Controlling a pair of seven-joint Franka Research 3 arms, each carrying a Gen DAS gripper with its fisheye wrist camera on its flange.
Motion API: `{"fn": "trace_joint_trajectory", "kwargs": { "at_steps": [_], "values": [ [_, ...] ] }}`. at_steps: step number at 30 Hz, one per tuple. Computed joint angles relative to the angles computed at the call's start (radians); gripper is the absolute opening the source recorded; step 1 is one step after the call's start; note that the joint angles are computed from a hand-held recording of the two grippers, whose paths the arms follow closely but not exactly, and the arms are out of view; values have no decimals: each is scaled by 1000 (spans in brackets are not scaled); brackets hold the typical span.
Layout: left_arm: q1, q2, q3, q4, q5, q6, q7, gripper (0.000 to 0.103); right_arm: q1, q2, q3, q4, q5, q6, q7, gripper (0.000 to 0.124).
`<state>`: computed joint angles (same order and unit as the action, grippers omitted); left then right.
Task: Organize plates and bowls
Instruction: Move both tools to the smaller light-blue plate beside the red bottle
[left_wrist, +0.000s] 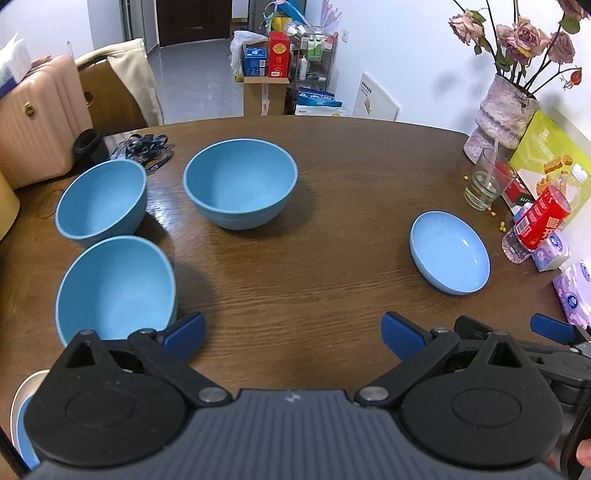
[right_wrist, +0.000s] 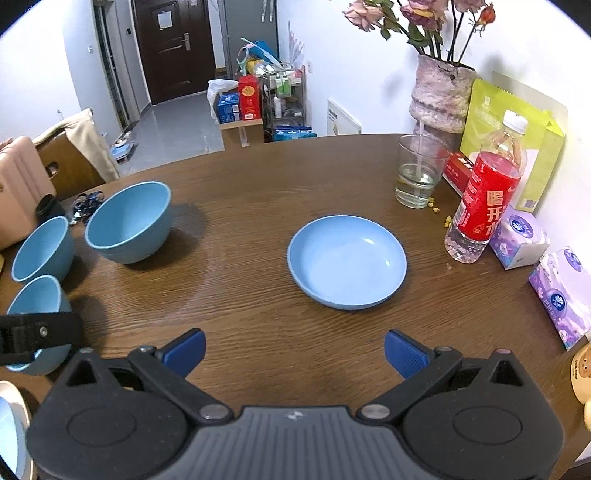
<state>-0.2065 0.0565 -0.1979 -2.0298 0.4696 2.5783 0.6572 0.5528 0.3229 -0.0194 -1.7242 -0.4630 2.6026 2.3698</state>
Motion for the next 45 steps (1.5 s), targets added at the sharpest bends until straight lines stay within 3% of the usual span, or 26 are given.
{"fn": "trace_joint_trajectory", "kwargs": {
  "at_steps": [17,34,45],
  "values": [
    [-71,265,22,313,19,-82,20,103,-69,92,-38,76,109,-8,-101,103],
    [-144,567,61,698,-32,-218,84,103,-132,258,-78,225,251,-9,-210,103],
    [-190,760,80,978,-80,-329,145,103,-174,351,-68,325,345,-3,-322,92]
  ]
}}
